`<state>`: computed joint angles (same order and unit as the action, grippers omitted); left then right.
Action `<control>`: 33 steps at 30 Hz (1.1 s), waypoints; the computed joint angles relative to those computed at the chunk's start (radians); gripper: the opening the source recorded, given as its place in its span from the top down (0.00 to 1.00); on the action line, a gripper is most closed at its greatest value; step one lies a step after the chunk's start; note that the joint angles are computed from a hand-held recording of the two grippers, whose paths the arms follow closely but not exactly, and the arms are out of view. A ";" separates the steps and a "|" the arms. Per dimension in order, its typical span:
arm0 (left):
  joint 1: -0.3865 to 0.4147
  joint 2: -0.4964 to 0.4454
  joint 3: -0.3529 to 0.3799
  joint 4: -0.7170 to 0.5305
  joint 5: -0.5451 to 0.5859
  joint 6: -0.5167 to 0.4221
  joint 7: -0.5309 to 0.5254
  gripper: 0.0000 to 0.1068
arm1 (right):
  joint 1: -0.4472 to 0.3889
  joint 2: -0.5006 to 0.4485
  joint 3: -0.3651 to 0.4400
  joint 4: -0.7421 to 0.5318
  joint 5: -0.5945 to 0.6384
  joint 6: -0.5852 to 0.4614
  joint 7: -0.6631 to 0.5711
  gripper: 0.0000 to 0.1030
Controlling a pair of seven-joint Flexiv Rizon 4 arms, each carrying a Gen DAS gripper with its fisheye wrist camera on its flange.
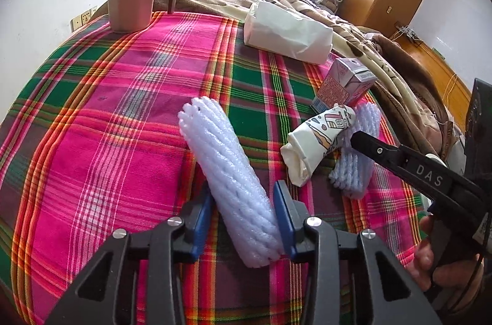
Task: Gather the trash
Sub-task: 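Grasp the long white foam net with the left tool while the right tool grasps the short foam net, then carry both white foam nets over the white bin with both tools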
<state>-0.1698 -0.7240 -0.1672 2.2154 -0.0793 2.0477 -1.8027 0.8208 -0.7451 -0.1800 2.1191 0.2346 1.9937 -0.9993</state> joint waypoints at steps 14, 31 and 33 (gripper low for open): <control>-0.015 0.024 0.021 0.044 -0.001 0.060 -0.011 0.71 | 0.089 0.023 -0.048 0.058 0.112 0.074 -0.069 0.76; -0.102 0.094 0.052 0.113 -0.019 0.177 0.008 0.71 | 0.128 0.084 -0.027 0.127 0.263 0.166 -0.187 0.76; -0.119 0.102 0.055 0.118 -0.028 0.189 0.016 0.71 | 0.132 0.092 -0.025 0.136 0.286 0.177 -0.202 0.76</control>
